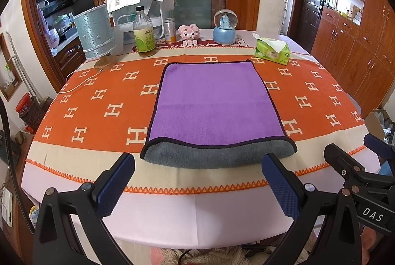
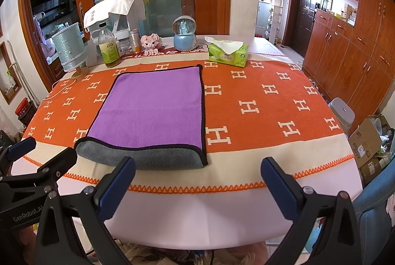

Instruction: Fold towel

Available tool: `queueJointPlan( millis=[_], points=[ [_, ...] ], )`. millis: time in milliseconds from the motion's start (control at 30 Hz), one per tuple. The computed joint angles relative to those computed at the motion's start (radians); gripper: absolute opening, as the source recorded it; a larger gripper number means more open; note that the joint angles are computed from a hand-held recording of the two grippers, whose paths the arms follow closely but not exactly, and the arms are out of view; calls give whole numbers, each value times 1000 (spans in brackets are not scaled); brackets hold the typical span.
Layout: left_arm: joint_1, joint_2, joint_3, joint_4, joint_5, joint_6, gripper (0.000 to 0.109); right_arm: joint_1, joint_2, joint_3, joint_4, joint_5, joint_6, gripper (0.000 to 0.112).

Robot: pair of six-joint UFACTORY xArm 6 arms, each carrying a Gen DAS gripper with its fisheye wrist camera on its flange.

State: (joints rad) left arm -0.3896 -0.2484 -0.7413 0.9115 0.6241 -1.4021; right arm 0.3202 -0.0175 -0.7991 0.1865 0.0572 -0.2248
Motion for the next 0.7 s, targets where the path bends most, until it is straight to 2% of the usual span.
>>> queueJointPlan(
  millis=[533, 700],
  points=[
    [-6, 4, 2, 8, 8, -13, 102, 7, 4, 13, -9, -11, 5, 102],
    [16, 0, 0, -18, -4, 16, 102, 8, 12, -8, 6, -1, -10, 102]
  ],
)
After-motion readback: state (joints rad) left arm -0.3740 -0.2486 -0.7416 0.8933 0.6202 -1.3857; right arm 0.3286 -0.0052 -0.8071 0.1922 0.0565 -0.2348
